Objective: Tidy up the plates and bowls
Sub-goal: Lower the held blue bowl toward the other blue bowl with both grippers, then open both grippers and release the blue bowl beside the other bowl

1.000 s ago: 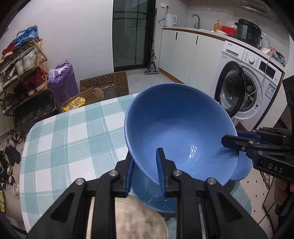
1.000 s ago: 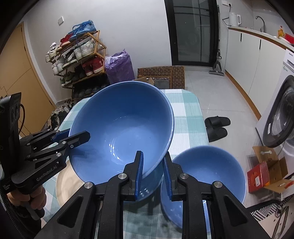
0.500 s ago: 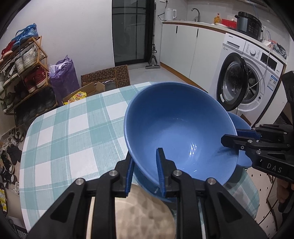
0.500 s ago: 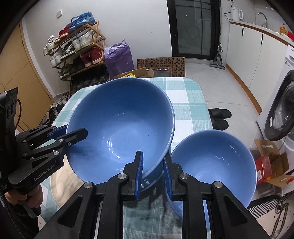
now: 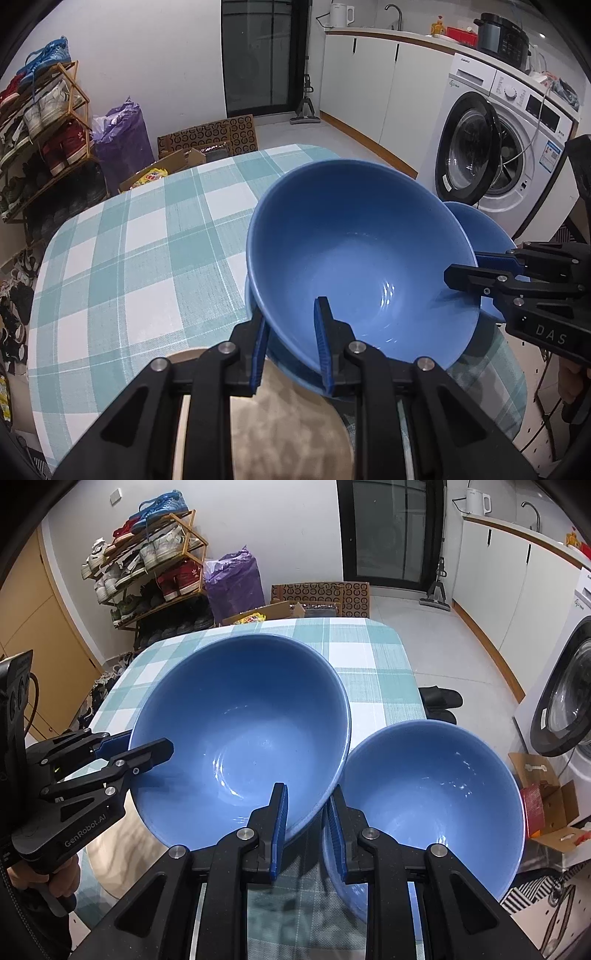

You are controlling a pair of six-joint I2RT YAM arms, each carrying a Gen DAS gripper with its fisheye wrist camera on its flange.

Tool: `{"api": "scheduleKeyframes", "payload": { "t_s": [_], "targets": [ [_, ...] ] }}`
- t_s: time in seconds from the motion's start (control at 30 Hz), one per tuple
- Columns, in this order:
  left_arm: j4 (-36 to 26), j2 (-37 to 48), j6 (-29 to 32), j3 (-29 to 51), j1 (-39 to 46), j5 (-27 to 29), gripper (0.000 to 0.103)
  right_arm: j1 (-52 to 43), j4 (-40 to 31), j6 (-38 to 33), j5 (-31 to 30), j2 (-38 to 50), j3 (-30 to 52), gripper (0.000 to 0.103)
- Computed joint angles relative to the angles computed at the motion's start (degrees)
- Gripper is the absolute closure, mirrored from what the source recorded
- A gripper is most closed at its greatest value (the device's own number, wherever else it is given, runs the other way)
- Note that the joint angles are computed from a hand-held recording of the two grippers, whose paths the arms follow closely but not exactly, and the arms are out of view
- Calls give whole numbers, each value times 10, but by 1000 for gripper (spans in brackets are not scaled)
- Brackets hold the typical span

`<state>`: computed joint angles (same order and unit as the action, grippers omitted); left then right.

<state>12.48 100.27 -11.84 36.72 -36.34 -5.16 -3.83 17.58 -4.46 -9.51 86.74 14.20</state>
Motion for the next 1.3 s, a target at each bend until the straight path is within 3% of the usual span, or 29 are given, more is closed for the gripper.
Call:
{"api": "scheduleKeyframes", "payload": {
  "t_s": [0.47,0.7,0.8,1.03,1.3],
  "targets": [
    [-4,13,7,4,3,0,81,41,26,10,44,51,16,79],
    [-14,10,15,3,-2,-8,74,53,32,7,52,58,14,78],
    [-24,13,15,6,-11,-27,62,56,38,5,58,59,12,77],
    [-20,21,18,3,-6,-27,62,47,46,-6,50,66,9,73],
    [-12,5,9,-10,0,-13,54,29,44,-12,27,31,-5,53]
  ]
}}
